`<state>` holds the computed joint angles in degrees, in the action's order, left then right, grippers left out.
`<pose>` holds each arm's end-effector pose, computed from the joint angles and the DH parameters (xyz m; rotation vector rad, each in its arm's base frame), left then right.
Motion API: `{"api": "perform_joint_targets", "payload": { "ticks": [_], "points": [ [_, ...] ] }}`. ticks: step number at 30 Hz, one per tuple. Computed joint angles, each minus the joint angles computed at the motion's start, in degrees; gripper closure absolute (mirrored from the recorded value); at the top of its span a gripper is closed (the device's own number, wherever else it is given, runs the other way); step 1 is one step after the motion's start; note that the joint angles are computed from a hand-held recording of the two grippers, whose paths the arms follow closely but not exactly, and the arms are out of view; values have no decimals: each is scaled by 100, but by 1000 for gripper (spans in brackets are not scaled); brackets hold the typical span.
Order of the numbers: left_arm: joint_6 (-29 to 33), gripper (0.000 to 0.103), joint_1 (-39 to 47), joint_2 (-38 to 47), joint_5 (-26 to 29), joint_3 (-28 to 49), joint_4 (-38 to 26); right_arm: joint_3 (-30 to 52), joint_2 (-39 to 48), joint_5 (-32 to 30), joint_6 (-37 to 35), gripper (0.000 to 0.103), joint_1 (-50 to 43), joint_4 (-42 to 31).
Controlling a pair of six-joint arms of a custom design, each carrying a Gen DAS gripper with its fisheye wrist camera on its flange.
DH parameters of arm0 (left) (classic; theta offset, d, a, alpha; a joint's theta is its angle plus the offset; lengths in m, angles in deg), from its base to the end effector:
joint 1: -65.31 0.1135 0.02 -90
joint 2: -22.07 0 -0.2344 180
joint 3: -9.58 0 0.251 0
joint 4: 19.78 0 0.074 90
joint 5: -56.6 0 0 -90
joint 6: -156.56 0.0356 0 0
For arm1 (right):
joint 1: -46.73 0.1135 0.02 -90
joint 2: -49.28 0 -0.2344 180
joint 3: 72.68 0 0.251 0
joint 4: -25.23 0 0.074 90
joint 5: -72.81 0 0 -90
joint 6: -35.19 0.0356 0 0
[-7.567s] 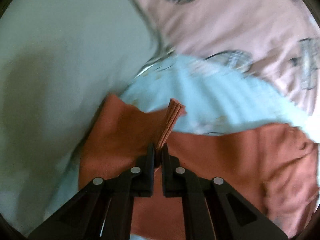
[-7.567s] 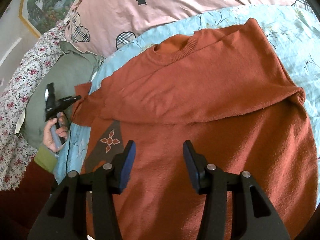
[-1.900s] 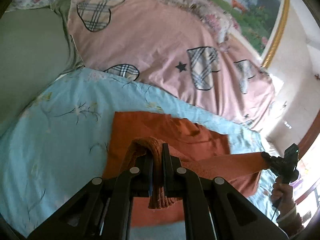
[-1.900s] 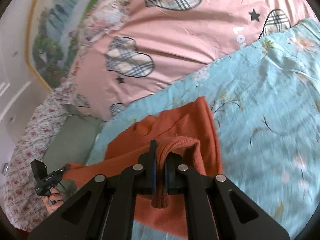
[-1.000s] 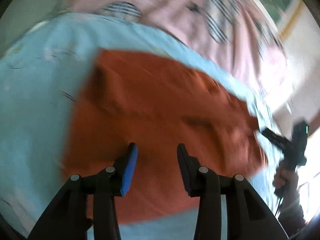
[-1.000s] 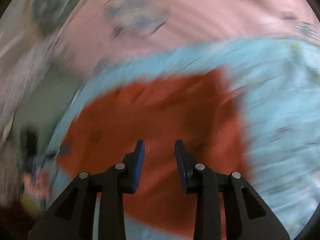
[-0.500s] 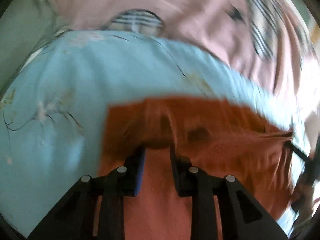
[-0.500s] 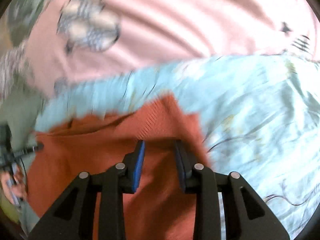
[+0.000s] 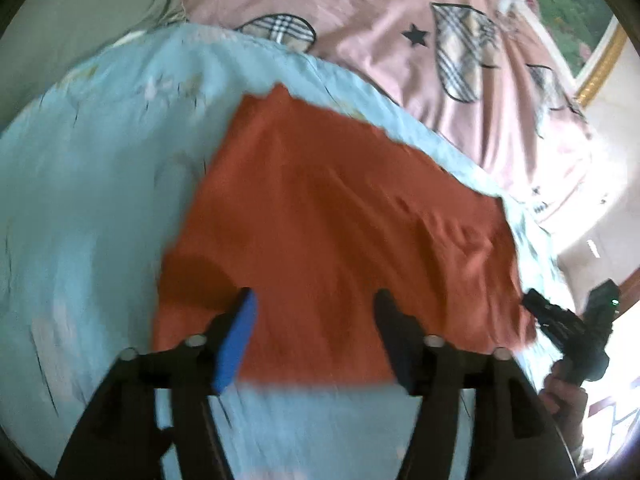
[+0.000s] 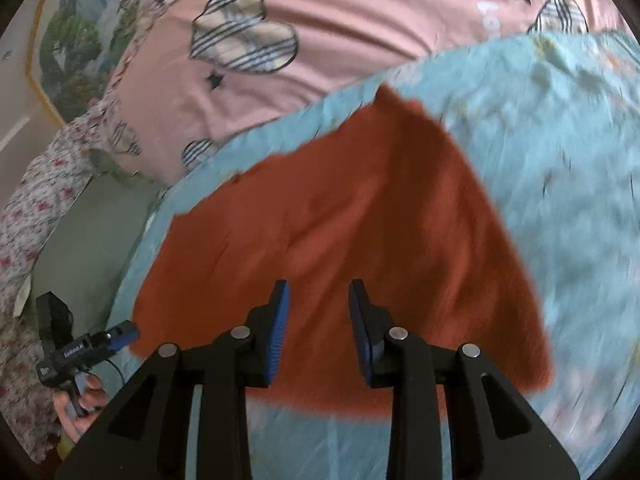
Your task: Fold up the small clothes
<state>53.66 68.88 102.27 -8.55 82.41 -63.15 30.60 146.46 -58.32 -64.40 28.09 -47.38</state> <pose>0.2967 0.0035 0.2300 -0.1590 2.4312 -0.6038 0.3288 -0.0862 0.2803 0.0028 2.4795 0.7741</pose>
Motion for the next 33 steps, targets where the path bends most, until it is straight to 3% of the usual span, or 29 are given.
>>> {"api": "perform_joint_targets", "payload": {
  "ticks": [7,14,21,26,33],
  "points": [
    [-225,38,-109,-1361,-5,-1243,-154,-1215,-1199,-277,-282,70,-183,-399],
    [-483,36,-322,-1564,-238,-1487,-158,-1592,-1700,-291,-504,63,-312,-770],
    [-757,35,-291,-1100,-199,-1360,107,-1787,-1718,-294,-589,62,-241,-973],
    [-1147,26,-189,-551,-368,-1051,471,-1786,-1641,-317,-381,62,-40,-880],
    [-1569,28,-78,92,-538,-574,803,-1627,-1518,-392,-281,61,168,-801]
  ]
}}
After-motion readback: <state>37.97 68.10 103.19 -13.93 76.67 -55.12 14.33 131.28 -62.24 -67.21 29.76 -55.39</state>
